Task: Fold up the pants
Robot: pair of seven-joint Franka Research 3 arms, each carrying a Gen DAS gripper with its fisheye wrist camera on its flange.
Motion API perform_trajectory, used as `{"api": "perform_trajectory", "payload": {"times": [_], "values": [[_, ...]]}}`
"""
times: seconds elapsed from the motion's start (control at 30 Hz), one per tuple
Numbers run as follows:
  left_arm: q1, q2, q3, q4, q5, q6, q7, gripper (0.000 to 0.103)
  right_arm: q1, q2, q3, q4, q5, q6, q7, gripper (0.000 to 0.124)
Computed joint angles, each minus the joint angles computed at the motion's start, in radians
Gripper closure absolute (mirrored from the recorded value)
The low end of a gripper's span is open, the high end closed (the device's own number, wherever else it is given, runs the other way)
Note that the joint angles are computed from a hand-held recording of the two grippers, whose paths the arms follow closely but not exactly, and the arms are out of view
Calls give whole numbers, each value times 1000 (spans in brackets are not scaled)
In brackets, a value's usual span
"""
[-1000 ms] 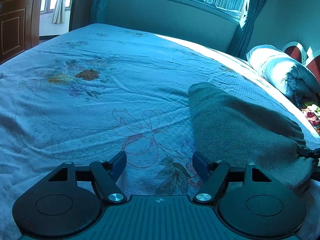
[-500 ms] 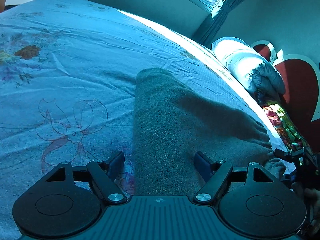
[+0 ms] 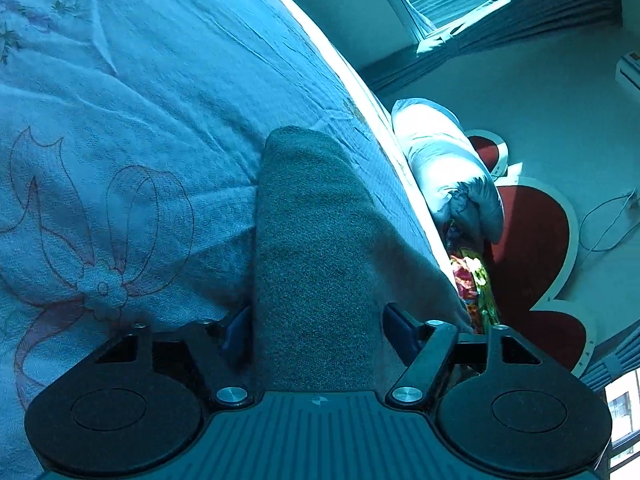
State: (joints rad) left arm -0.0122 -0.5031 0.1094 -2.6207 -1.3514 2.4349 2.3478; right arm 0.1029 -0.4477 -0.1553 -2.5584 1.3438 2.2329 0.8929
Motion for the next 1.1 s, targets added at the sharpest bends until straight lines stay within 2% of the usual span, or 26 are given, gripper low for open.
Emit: {"api": "perform_trajectory", "payload": {"times": [0.03, 0.07, 0.1, 0.2, 0.27, 0.37, 0.43, 0.47, 0.53, 0.57, 0.6, 0.63, 0.67, 0.7, 0.73, 0.77, 0.8, 0.83, 0.87, 0.9, 0.93, 0.97, 1.0, 1.03, 1.07, 1.1], "values": [[9, 6, -27, 5, 16, 16, -16, 68, 1, 1, 5, 5, -4, 5, -3, 76], [30, -2, -67, -2, -8, 37, 3, 72, 2, -9, 1, 1, 2, 2, -12, 80], [85, -9, -115, -6, -56, 18, 32, 78, 2, -20, -5, -3, 9, -4, -21, 82], [166, -45, -181, -8, -132, -20, 83, 80, 4, -48, -12, 14, 0, -27, -50, 84], [169, -42, -180, 22, -129, -28, 99, 80, 16, -34, -14, 58, 11, -37, -69, 84], [159, 10, -160, 104, -136, 3, 126, 80, 35, 58, -8, 181, 19, -55, -77, 84], [127, 60, -101, 161, -131, 17, 147, 80, 42, 144, -1, 278, 26, -76, -84, 84], [147, 91, -106, 193, -141, 14, 161, 80, 45, 200, 5, 341, 33, -89, -88, 84], [117, 151, -61, 254, -125, 32, 167, 80, 41, 289, 26, 436, 47, -101, -83, 84], [122, 185, -63, 284, -127, 46, 169, 80, 38, 340, 38, 487, 55, -104, -83, 84], [160, 231, -86, 317, -122, 43, 175, 79, 34, 382, 56, 525, 49, -91, -77, 83], [164, 263, -87, 338, -100, 56, 163, 74, 29, 412, 75, 546, 31, -59, -62, 80], [181, 306, -112, 361, -27, 103, 106, 54, 32, 436, 100, 556, -33, 13, -26, 70], [213, 333, -165, 363, 45, 183, 59, 25, 42, 446, 128, 552, -154, 117, 12, 59], [246, 350, -209, 353, 76, 241, 81, 21, 45, 445, 140, 535, -205, 173, -16, 55], [252, 336, -219, 335, 40, 243, 174, 20, 60, 412, 128, 496, -186, 184, -74, 55], [253, 320, -226, 316, 8, 264, 256, 20, 44, 388, 144, 464, -141, 203, -124, 54], [223, 295, -212, 293, 20, 307, 267, 19, 48, 350, 148, 432, -160, 242, -122, 49], [214, 270, -218, 274, 3, 346, 280, 18, 58, 297, 154, 389, -149, 311, -156, 42], [170, 238, -198, 252, -18, 416, 313, 17, 74, 255, 149, 357, -105, 348, -218, 39], [154, 214, -206, 236, -76, 474, 381, 17, 89, 221, 139, 334, -66, 354, -266, 31], [160, 185, -235, 218, -96, 526, 409, 11, 110, 200, 124, 323, -92, 354, -252, 27], [195, 172, -290, 202, -59, 562, 367, 1, 112, 199, 145, 324, -187, 383, -175, 27], [256, 175, -373, 186, 49, 596, 258, 0, 90, 233, 201, 343, -353, 423, -63, 27], [330, 200, -460, 171, 225, 623, 126, 0, 53, 275, 251, 361, -528, 431, 43, 27], [417, 204, -547, 148, 400, 639, -35, 0, 46, 283, 265, 365, -633, 436, 128, 27]]}}
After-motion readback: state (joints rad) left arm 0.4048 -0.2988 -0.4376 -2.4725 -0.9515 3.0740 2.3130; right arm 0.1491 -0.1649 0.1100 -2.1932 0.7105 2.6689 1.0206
